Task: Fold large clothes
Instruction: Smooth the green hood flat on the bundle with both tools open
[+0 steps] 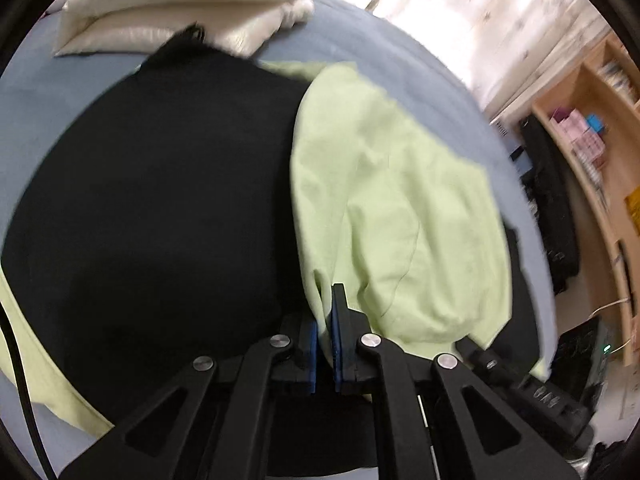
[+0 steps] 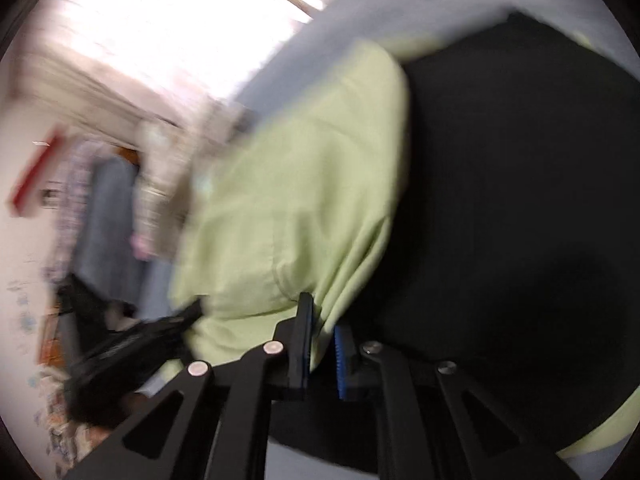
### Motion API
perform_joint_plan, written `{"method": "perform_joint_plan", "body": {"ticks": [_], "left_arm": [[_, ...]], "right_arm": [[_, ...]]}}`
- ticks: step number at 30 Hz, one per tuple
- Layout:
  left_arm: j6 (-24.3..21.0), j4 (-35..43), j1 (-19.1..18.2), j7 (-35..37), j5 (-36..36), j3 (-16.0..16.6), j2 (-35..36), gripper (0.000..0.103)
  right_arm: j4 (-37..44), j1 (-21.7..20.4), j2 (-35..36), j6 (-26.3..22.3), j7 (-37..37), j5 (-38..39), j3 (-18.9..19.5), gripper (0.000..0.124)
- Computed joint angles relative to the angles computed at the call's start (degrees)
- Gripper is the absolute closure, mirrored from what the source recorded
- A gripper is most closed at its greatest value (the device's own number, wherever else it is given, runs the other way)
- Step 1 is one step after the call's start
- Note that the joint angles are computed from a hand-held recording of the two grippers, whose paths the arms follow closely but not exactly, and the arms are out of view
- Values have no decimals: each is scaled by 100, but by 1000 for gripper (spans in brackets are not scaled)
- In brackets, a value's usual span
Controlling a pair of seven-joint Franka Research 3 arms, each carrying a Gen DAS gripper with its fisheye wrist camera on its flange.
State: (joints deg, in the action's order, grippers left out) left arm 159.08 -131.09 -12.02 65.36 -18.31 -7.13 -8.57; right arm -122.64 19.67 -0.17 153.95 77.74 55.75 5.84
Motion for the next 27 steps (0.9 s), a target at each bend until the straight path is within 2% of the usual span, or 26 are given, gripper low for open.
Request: {"method": "perform_joint_plan", "body": {"ticks": [1,3,4,5,8,10,11,12,15,20,23,24,27], "left_arm": [[64,-31,18,-56,140,-48,-13,99],[-12,14,100,-303,648,-161,-42,94],[-93,51,120,-396,830,-187,-57,94],[-194,91,131,-467,976,-199,-80,88],[-404,166,266,-972,1722,-331,-218,78],[-521,205,457,-1650,2565,-528,-363,77],[-516,165,486,-1753,2769,-504,-462,77],[-471,129,508,-1870,2965,-511,-530,77],[-307,295,509,-1993,3343,-497,-441,77],[-190,996,369,-1777,3399,-425,261,77],[-292,1398,296,-1379,3082,-366,718,77],[-339,1554,278,-1120,2768,-357,904,79],[-675,1894,315,-990,2439,-352,1340,79]], "right_arm": [[-42,9,-39,73,54,-34,9,117],[-96,37,-128,242,563,-780,42,110],[-130,40,-191,293,1028,-1467,68,105],[-144,27,-264,238,1440,-2074,82,101],[-315,-94,-585,307,2709,-3901,197,98],[-475,-323,-820,527,3682,-5205,395,98],[-536,-487,-920,643,4212,-5861,531,97],[-595,-560,-993,855,4449,-6198,585,97],[-481,-257,-853,1148,3862,-5737,354,91],[426,101,17,1009,2756,-5111,246,91],[959,270,545,933,2537,-5342,205,91],[1099,361,704,928,2631,-5621,123,91],[1317,598,997,767,2987,-6348,-182,91]]}}
